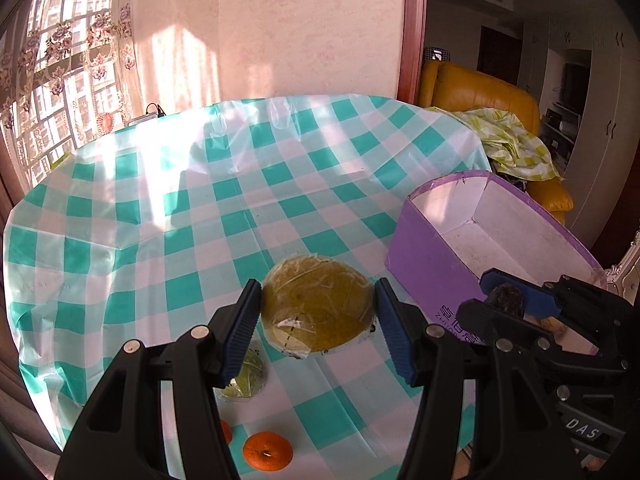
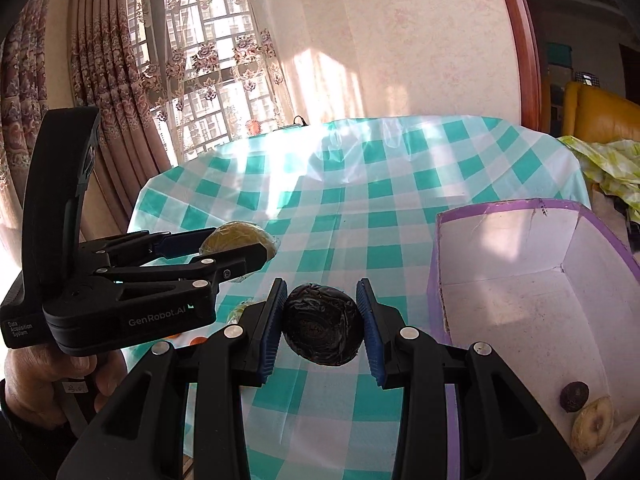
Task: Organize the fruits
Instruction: 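Carry the dark fruit with the right tool while the left carries the wrapped fruit to the box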
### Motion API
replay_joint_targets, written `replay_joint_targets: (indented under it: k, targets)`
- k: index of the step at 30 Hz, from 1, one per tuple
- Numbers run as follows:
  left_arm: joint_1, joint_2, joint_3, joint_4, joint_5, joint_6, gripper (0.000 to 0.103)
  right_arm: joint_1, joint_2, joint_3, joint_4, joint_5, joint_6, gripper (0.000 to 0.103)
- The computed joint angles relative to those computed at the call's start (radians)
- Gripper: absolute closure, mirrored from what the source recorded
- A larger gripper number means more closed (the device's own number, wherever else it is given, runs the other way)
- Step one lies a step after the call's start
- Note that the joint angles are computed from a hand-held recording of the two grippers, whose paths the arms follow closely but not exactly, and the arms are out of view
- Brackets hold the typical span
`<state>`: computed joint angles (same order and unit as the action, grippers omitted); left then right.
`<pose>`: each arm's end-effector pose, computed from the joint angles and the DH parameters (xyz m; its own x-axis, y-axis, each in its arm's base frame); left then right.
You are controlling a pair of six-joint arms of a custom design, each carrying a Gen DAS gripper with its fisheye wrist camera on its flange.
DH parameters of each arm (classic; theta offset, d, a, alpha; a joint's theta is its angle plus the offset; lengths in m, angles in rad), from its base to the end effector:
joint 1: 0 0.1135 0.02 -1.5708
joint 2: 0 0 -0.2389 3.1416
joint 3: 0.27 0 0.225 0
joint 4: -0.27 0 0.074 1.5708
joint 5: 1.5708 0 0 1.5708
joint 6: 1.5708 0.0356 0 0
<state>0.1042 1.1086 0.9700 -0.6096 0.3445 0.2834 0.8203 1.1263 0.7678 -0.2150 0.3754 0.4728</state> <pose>0.2154 0.0104 0.2837 -0.6082 0.2010 -0.7679 0.3316 0.9433 -0.0157 0.1673 0.1603 0.2512 -0.5436 0.0382 -0.8384 -0.2503 0.9461 0.2054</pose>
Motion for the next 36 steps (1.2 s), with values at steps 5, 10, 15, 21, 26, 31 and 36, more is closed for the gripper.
replay_joint_targets:
  k: [5,10,15,21,26,31,36]
  targets:
    - [-0.098,-0.016,-0.001,0.015,-0.05,-0.039,0.045,-0.045,-0.087,-0.025,-0.049,0.022,-0.013,0.067]
    - [-0.208,-0.011,0.004,0.032,-0.094,-0.074,0.045,-0.112,-0.172,-0.054,-0.105,0.038,-0.033,0.067]
    - [-0.343,0.01,0.004,0.062,-0.154,-0.109,0.045,-0.22,-0.231,-0.073,-0.164,0.02,-0.06,0.067]
    - [-0.495,0.058,0.003,0.106,-0.221,-0.142,0.045,-0.372,-0.287,-0.105,-0.216,-0.009,-0.116,0.067]
    - [-0.612,0.11,0.016,0.137,-0.282,-0.158,0.045,-0.529,-0.298,-0.133,-0.232,-0.077,-0.186,0.067]
    - [-0.711,0.179,0.044,0.166,-0.327,-0.162,0.045,-0.687,-0.288,-0.169,-0.229,-0.186,-0.248,0.067]
    - [-0.777,0.276,0.081,0.179,-0.353,-0.164,0.045,-0.745,-0.292,-0.164,-0.251,-0.233,-0.3,0.067]
